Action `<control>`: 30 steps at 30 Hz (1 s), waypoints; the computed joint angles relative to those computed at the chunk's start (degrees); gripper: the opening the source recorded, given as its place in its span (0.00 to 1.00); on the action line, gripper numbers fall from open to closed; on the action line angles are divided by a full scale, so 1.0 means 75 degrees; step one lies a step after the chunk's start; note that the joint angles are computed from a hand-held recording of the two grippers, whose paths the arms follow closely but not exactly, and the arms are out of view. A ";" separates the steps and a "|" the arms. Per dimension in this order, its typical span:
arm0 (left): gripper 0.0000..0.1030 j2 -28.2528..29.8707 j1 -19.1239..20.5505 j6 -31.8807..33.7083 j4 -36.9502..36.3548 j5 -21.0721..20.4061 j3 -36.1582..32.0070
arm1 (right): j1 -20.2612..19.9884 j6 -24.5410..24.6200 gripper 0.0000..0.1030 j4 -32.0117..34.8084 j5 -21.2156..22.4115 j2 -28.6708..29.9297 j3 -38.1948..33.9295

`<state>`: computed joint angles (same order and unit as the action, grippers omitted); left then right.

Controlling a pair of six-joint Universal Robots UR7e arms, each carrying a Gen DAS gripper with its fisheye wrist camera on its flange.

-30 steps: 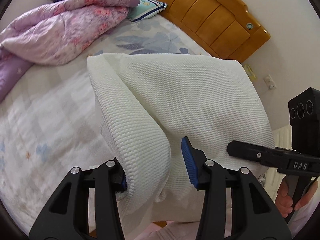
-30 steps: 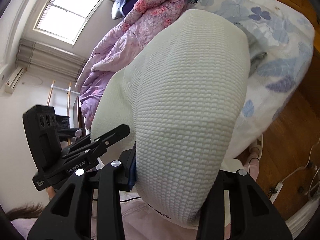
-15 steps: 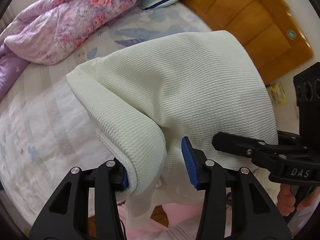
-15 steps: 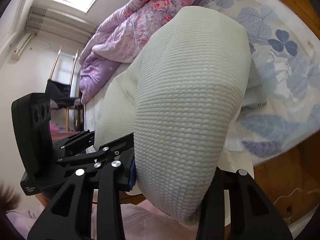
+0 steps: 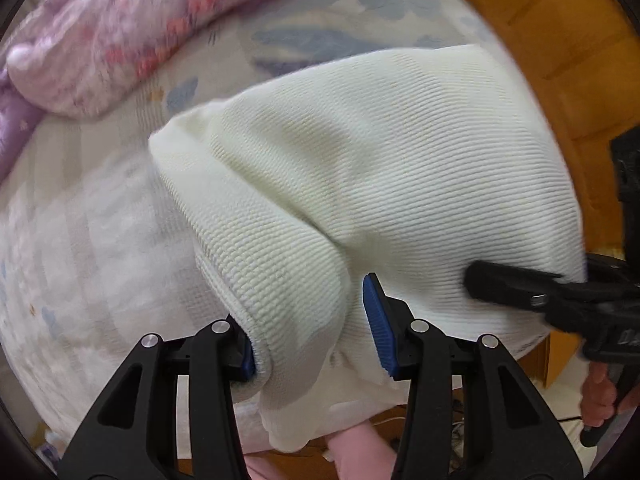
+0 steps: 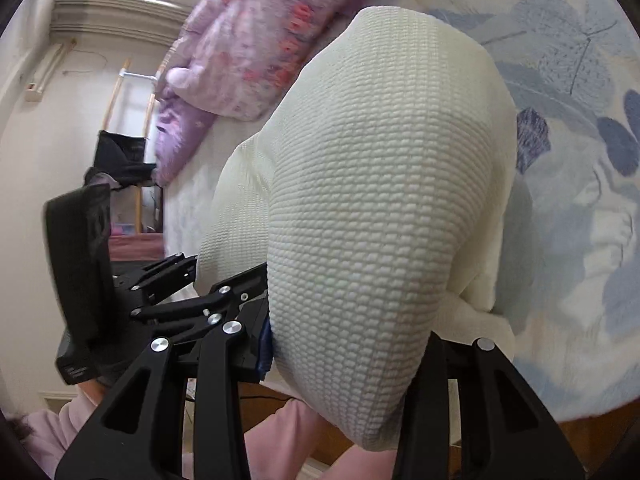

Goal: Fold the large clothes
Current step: 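Lower the folded bundle onto the bed and open both tools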

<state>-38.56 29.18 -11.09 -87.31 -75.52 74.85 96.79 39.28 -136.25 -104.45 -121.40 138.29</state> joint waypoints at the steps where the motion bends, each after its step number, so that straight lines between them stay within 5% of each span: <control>1: 0.44 0.0209 0.0113 -0.0158 0.0061 0.0012 -0.0070 | -0.0301 -0.0084 0.37 0.0198 0.0093 -0.0094 -0.0031; 4: 0.43 0.0696 0.0474 -0.0572 0.0500 -0.0296 -0.0285 | -0.0855 0.0194 0.40 0.1197 -0.0037 -0.0366 -0.0259; 8: 0.51 0.0681 0.0675 -0.0613 0.0467 -0.0712 -0.0080 | -0.0945 0.1186 0.83 0.3015 -0.0904 -0.0488 -0.0589; 12: 0.54 0.0474 0.0712 -0.0428 0.0407 -0.0699 0.0110 | -0.1230 0.1446 0.87 0.3614 -0.0798 -0.0980 -0.0493; 17: 0.56 0.0099 0.0542 -0.0120 0.0732 0.0567 -0.0012 | 0.1402 0.4091 0.87 0.6119 -0.3564 0.0207 -0.1765; 19: 0.56 -0.0144 0.0467 0.0035 0.0597 0.0932 0.0002 | 0.2298 0.4528 0.71 0.6285 -0.4206 0.0232 -0.1850; 21: 0.56 -0.0408 0.0497 0.0197 0.0315 0.0596 -0.0045 | 0.2738 0.4238 0.34 0.6020 -0.4243 0.0373 -0.1909; 22: 0.56 -0.0468 0.0527 0.0213 0.0230 0.0257 -0.0087 | 0.2669 0.4020 0.32 0.6066 -0.3996 0.0522 -0.1948; 25: 0.55 -0.0399 0.0658 0.0116 -0.0182 -0.0824 0.0062 | 0.1706 0.3415 0.20 0.5923 -0.3610 0.0661 -0.1591; 30: 0.43 0.0610 0.0780 -0.0567 -0.0258 -0.0701 0.0289 | -0.0255 0.3129 0.21 0.5136 -0.3419 -0.0233 -0.0546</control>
<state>-33.99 35.03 -15.35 -89.25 -80.77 77.02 94.88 62.74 -97.73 -130.10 -123.14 134.20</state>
